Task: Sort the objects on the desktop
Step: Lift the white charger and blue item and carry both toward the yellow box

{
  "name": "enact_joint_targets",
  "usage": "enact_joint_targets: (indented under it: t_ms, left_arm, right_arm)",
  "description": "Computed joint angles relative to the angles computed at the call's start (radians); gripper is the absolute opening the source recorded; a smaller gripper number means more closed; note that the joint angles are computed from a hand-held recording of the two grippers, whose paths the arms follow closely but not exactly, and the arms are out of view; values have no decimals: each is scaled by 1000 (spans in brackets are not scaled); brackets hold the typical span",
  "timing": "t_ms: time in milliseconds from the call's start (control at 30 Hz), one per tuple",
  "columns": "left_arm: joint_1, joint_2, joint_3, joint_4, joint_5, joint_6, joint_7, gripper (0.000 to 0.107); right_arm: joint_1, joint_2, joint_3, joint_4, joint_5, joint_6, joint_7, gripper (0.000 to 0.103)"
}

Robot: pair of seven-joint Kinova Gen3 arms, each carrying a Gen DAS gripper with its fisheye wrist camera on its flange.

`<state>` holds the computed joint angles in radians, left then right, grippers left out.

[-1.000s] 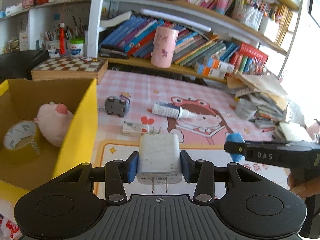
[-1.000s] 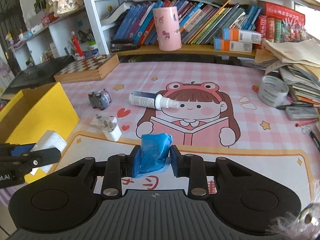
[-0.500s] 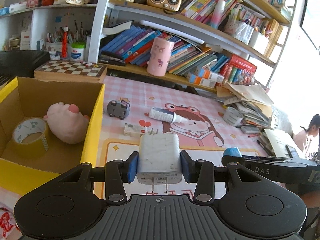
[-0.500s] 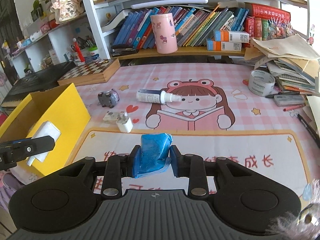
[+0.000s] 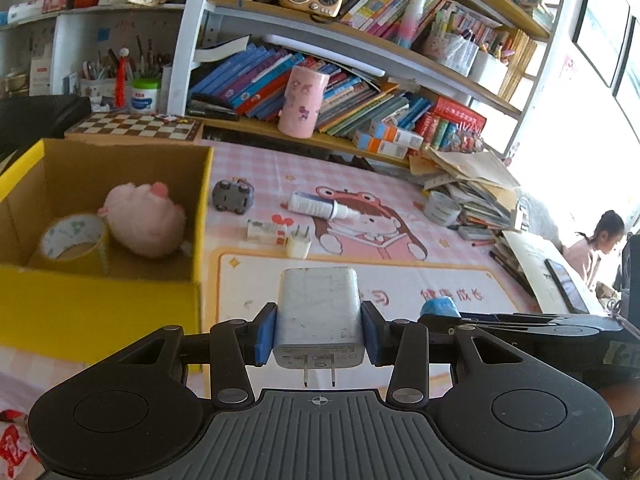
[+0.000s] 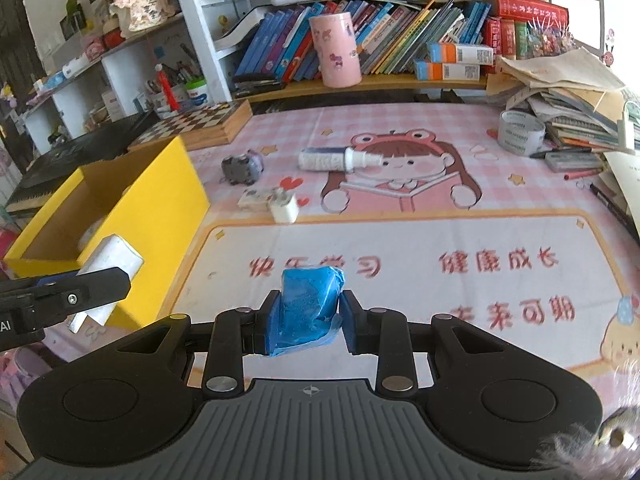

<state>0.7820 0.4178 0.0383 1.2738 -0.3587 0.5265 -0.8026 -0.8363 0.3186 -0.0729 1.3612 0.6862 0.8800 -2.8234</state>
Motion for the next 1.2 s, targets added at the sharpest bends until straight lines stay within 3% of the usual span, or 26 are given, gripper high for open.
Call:
enact_joint_targets:
  t_ms: [667,900,1200]
  left_arm:
    - [-91,-216,96,315,56,-86,-67,42]
    - [-102,-273,113,387,10,-88,7,42]
    - [-153,-318,164,439,15,-88,11,42]
  right_arm:
    - [-226,25,-47,-13,109,197,-275,28]
    - [-269,39,-65,-28,124,227,-305,28]
    - [-304,52,-67,-48,112,247,-331,28]
